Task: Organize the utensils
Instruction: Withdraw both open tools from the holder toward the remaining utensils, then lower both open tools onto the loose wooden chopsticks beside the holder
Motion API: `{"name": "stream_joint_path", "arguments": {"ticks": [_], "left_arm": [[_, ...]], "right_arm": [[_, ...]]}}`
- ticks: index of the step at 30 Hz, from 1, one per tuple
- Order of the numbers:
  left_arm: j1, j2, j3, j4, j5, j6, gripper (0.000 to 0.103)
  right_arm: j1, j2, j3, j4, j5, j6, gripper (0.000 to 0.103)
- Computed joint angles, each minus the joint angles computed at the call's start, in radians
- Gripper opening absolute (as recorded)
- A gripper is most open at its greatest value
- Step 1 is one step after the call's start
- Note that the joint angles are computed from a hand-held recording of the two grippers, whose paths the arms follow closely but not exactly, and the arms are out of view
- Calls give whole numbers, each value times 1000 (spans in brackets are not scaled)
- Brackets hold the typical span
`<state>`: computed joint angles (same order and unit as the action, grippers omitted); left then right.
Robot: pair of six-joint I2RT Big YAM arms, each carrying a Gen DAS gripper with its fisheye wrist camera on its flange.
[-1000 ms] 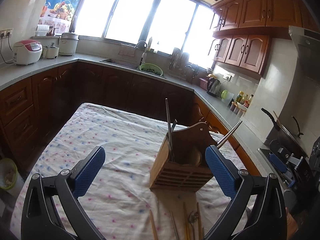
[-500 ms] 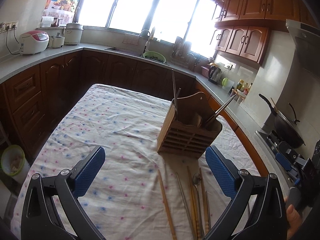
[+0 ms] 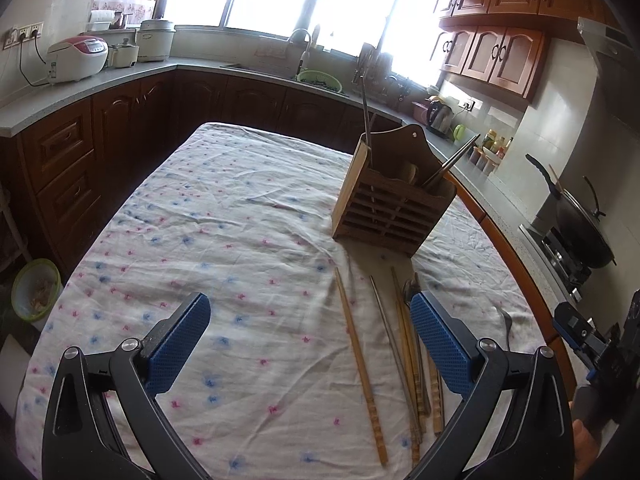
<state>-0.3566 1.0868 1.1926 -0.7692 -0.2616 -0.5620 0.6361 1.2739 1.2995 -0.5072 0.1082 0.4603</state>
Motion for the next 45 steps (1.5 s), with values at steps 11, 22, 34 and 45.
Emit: {"name": "stream_joint_path", "arguments": {"ticks": [11,22,34,45], "left_arm": [[-5,20,-2,-50,15,-15,102],[-1,98,52,-88,67,29,102],[18,195,123,-131,120,64,89],[51,311,216,-170,206,107,66]], "right_arm": [[11,2,-16,-41,0,18,103],[-5,52,23,-86,-24,22,102],[-30,115,75,-121,-68,33,95],[-69,249,209,-209,-180,42,53]]}}
